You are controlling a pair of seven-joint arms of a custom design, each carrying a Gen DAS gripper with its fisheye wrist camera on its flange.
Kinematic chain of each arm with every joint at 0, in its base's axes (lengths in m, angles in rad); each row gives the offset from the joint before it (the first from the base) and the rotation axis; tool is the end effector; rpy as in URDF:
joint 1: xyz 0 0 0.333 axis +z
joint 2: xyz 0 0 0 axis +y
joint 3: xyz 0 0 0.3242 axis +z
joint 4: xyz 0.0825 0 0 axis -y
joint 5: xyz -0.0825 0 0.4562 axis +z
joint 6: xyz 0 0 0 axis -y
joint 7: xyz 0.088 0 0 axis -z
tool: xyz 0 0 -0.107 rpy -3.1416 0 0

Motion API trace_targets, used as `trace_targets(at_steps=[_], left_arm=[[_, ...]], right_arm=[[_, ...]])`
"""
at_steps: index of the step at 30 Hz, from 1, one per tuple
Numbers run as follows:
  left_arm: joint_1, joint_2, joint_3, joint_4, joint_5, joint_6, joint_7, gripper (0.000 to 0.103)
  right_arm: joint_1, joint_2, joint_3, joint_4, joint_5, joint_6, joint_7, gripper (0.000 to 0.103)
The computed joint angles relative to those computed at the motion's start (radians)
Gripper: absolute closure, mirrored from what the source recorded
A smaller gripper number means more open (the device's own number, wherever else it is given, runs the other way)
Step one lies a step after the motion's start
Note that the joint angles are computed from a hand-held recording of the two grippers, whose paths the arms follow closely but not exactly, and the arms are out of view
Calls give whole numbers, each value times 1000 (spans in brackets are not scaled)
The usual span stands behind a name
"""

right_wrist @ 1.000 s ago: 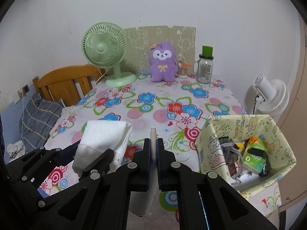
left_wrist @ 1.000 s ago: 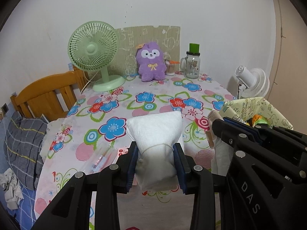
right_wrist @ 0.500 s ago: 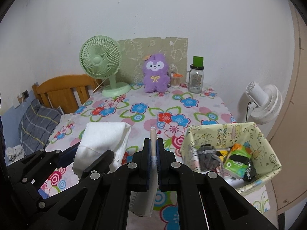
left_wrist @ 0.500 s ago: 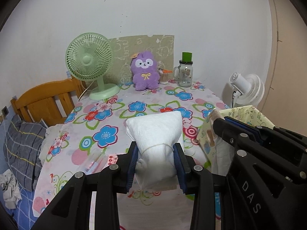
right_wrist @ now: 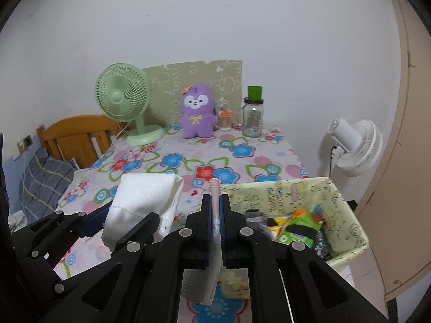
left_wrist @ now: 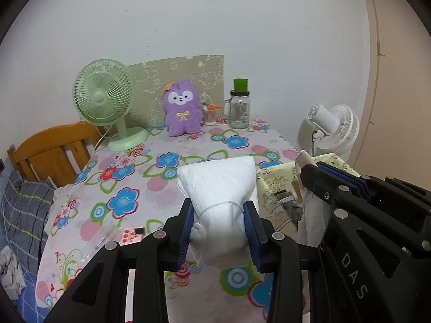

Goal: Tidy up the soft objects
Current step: 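Lift the white cloth with left tool while right tool lifts the rolled pad, then carry the white cloth and rolled pad over the printed fabric box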

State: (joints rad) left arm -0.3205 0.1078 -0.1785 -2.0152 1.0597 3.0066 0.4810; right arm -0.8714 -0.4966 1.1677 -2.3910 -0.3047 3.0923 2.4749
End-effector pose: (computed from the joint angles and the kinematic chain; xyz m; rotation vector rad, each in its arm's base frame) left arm 0.5571 -0.3727 0.4482 -1.3319 1.9946 -1.0154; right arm 0.5326 0.2215 0.4489 -1.5138 1.7299 -0.9083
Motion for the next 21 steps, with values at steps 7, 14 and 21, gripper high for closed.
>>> trace_targets(at_steps=[7, 14, 21], left_arm=[[-28, 45, -7, 49, -32, -4, 43, 66], [-65, 97, -2, 104, -97, -13, 118, 66], [-114, 156, 15, 170, -152, -27, 181, 66]], right_arm=[[6, -15, -43, -27, -6, 2, -2, 95], [3, -3, -75, -45, -13, 10, -2, 95], [-12, 13, -99, -65, -13, 35, -3, 95]])
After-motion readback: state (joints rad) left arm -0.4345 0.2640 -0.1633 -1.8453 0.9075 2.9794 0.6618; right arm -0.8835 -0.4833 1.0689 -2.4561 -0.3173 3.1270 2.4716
